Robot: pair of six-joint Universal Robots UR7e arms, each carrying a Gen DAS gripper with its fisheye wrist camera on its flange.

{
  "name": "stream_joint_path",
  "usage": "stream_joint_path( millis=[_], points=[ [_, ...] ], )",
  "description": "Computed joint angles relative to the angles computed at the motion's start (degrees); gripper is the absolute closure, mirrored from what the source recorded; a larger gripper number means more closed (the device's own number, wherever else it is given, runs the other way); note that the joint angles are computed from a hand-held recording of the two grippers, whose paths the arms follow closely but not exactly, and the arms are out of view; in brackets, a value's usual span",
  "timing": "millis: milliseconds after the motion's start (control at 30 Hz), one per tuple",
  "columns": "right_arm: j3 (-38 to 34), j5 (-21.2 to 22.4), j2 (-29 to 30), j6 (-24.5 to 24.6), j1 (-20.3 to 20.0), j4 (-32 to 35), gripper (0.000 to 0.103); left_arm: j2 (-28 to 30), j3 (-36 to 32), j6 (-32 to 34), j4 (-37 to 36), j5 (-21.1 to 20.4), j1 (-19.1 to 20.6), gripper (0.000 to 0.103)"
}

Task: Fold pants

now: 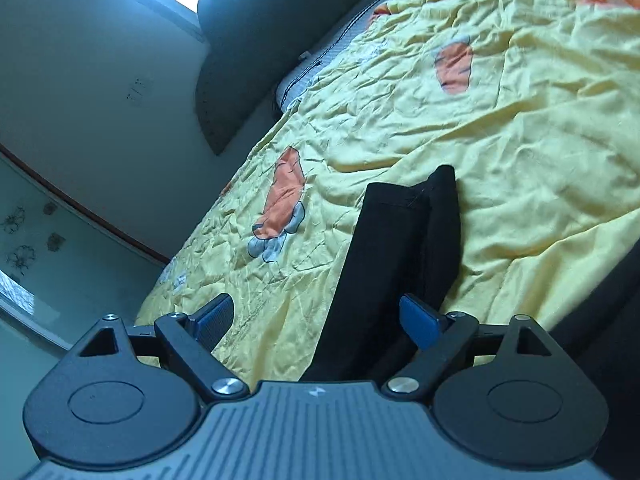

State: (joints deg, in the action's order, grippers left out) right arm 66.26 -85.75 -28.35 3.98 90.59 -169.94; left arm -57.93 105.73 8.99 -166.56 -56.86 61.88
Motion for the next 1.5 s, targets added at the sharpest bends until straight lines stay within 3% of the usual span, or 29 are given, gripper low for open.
stream_joint_path(
  millis=[167, 200, 267, 300, 333, 433, 567, 767, 900, 1000, 1100, 1200, 1367, 1500],
  points=[
    [-3.5, 2.0, 3.3, -1.2, -0.8, -3.7, 0.013, 0.2, -0.3, -0.6, 0.3, 0.5, -0.1, 0.045],
    [-4.3, 2.0, 3.9, -1.0, -0.9, -4.5, 0.018, 0.2, -0.3, -0.6, 0.2, 0.7, -0.2, 0.045],
    [-5.7, 1.6, 4.9, 0.1, -1.1, -4.7, 0.058, 0.4, -0.4, -0.6, -0.1, 1.2, -0.3, 0.048],
    [-6.5, 0.4, 5.3, 0.7, -1.0, -4.0, 0.089, 0.5, -0.4, -0.6, -0.3, 1.6, -0.4, 0.051],
    [-7.2, -0.3, 5.6, 1.7, -1.1, -3.2, 0.097, 0.7, -0.4, -0.5, -0.6, 1.9, -0.6, 0.053],
    [-5.7, 1.3, 5.2, 2.3, -1.6, -5.5, 0.099, 1.1, -0.5, -0.2, -1.1, 2.7, -0.9, 0.059],
    [-1.3, -0.3, 2.7, -1.4, -0.5, -11.6, 0.099, 1.2, -0.7, -1.2, -1.9, 1.8, -0.6, 0.087],
    [7.5, -6.4, -3.2, -14.9, 2.5, -22.8, 0.099, -0.1, 1.4, -0.6, -6.3, -1.0, -0.8, 0.091],
    [14.2, -15.0, -6.4, -27.6, 4.6, -29.6, 0.099, -0.9, 2.8, 0.8, -6.8, -2.2, -1.2, 0.091],
    [17.4, -21.8, -7.3, -33.2, 5.3, -32.0, 0.099, -1.3, 3.7, 1.1, -5.5, -2.8, -1.3, 0.091],
    [20.5, -24.6, -8.7, -32.4, 4.6, -32.0, 0.099, -1.5, 4.1, 0.4, -4.9, -2.8, -1.3, 0.091],
    [23.4, -23.9, -10.1, -31.6, 4.1, -34.4, 0.099, -1.9, 4.5, 0.8, -5.7, -3.1, -1.5, 0.091],
    [26.0, -28.0, -10.4, -36.3, 4.2, -37.1, 0.099, -1.7, 5.3, 3.5, -5.8, -2.7, -1.9, 0.091],
    [28.7, -28.4, -12.1, -32.0, 2.6, -35.3, 0.099, -2.2, 6.0, 3.5, -4.7, -2.6, -2.0, 0.091]
  ],
)
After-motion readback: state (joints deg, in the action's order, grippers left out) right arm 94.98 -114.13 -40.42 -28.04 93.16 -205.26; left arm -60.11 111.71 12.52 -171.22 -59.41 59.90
